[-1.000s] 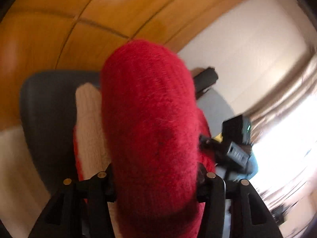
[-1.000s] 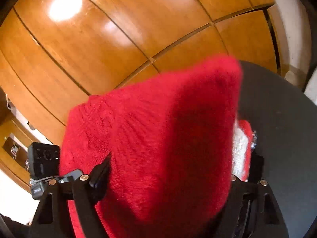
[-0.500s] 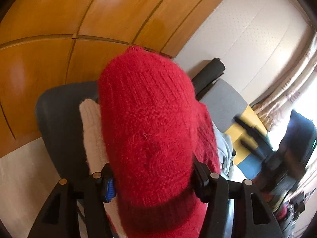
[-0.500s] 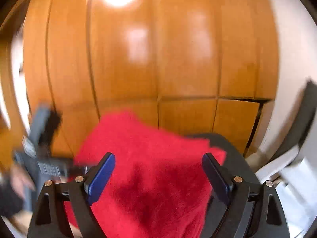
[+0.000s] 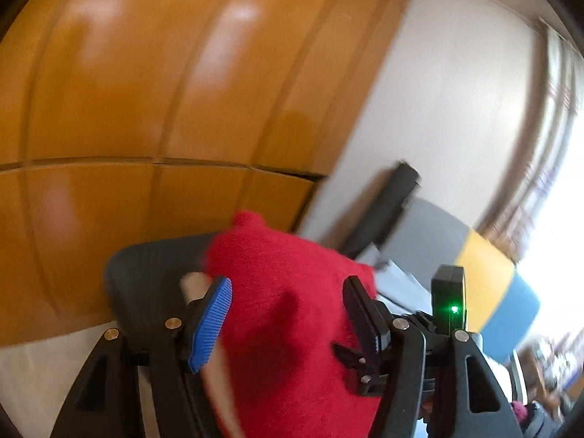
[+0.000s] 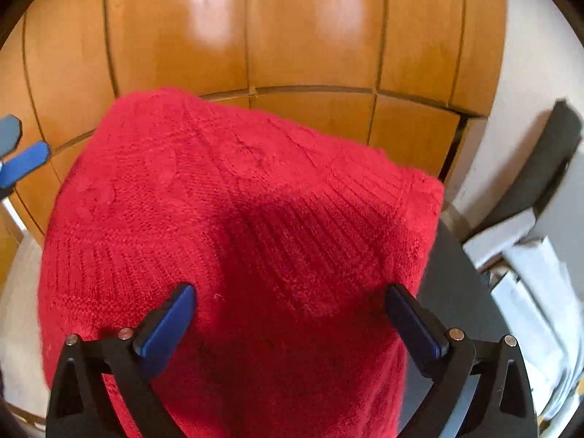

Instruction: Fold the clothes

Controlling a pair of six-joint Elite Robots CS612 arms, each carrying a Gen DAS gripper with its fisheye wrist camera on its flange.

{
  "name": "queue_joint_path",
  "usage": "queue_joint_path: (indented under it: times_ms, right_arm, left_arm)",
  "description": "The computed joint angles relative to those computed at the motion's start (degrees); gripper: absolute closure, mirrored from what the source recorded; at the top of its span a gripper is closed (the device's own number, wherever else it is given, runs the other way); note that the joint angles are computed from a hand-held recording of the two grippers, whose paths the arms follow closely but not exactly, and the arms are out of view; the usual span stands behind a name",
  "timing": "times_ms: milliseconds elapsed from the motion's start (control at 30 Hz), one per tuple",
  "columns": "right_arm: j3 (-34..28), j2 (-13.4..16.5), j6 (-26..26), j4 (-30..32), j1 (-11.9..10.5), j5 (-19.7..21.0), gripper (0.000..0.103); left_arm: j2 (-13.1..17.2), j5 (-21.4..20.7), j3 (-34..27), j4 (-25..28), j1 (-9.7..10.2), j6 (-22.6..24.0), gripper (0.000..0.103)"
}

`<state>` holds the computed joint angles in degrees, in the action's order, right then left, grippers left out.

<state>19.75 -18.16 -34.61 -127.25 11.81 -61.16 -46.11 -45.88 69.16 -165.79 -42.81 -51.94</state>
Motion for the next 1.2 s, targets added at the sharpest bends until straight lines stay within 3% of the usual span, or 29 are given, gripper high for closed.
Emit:
queue_joint_path:
  times_ms: [100,200,333,467,533,667,900,1067,1200]
  right_arm:
    - [4.36,-1.45,1.44,-2.36,-0.33,-0.40,0.000]
    - [9.50,-3.02,4.52,-5.93,-0.92,-0.56,0.000]
    - [6.45,-0.56,9.44,-5.00,-1.36,2.29,0.000]
    - [6.47,-0.42,7.84,-6.43,-1.12,2.07,0.000]
    - [7.33,-1.10,7.29,-6.97,-1.05,1.12,0.000]
    - [17.39,-6.67,8.04,-14.52,-1.04,-1.28,0.000]
    - [29.57,-13.54,8.56,-30.64,-0.86,-5.43,0.000]
    - [33.42,-15.95,12.31,-38.21,-0.40,-7.57,0.000]
    - [33.96,-16.23,16.87,-39.76,0.06,-8.37,0.000]
  left_arm:
    - [3.04,-5.11,-5.62,9.67,2.15,-0.26,0.036]
    - [4.88,-7.56,-6.92,8.54,3.40,0.69,0.032]
    - [5.16,-4.40,-6.53,9.38,2.94,0.09,0.030]
    - [4.62,-1.26,-5.55,8.82,2.16,-0.14,0.027]
    - [4.52,0.04,-5.93,10.02,1.69,1.01,0.019]
    - [4.15,0.82,-6.01,9.86,1.22,0.27,0.016]
    - [3.27,4.97,-6.07,11.37,0.23,-3.05,0.015]
    - [2.76,10.97,-6.47,18.25,-1.02,-6.79,0.015]
    - [2.39,15.73,-5.90,19.68,-1.98,-7.31,0.016]
